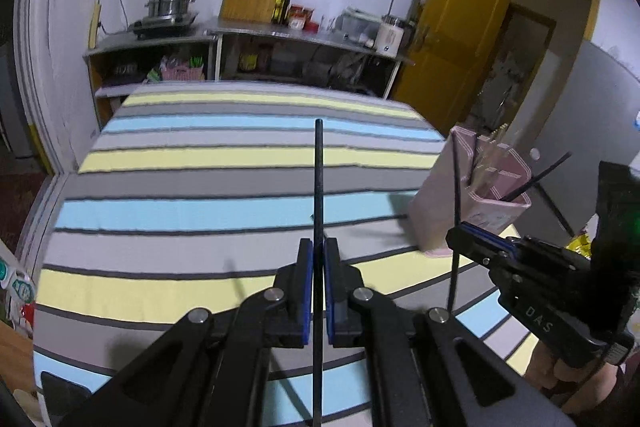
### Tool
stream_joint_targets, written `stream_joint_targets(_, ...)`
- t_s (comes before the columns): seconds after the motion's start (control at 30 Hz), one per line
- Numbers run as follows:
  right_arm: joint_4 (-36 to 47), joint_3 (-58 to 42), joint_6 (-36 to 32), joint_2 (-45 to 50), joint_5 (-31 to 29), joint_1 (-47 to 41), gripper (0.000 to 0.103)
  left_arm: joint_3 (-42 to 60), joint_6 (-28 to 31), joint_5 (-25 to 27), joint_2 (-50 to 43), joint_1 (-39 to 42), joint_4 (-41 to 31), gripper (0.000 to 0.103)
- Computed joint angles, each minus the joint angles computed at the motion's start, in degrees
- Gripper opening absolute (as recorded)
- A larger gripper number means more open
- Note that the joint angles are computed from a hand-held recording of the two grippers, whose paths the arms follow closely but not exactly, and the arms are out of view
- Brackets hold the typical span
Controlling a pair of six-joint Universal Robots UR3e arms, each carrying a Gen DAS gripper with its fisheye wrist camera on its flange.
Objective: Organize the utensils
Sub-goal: 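Carry the black chopstick over the pink basket with the right gripper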
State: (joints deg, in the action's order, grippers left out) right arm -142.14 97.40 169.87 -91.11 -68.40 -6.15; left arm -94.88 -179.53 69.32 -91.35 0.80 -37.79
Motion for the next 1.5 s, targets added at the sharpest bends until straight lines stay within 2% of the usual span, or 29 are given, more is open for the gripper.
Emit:
stream_joint_targets(0.33,1.9,1.5,0.1,-7.4,2.9,-3.1,0.006,1.4,1.2,-4.0,5.6,1.0,-3.1,0.006)
stream_joint_targets(0.87,7.9,4.7,-2.1,-17.6,6.9,-11.2,0.006,9.7,1.3,-6.0,2.0,-3.2,-8.1,0.005)
stream_joint_targets(1.23,14.5,2.4,-4.9,-22.1,13.9,-24.4,0.006,28.4,-1.4,-7.7,-9.6,-9.2,-13.3,0.006)
stream_joint_targets(1.5,10.7,-3.1,-0.7,-19.0,15.6,-28.0,0.006,46.6,-4.2,-8.4,-19.4,-11.4,-16.7,0.006)
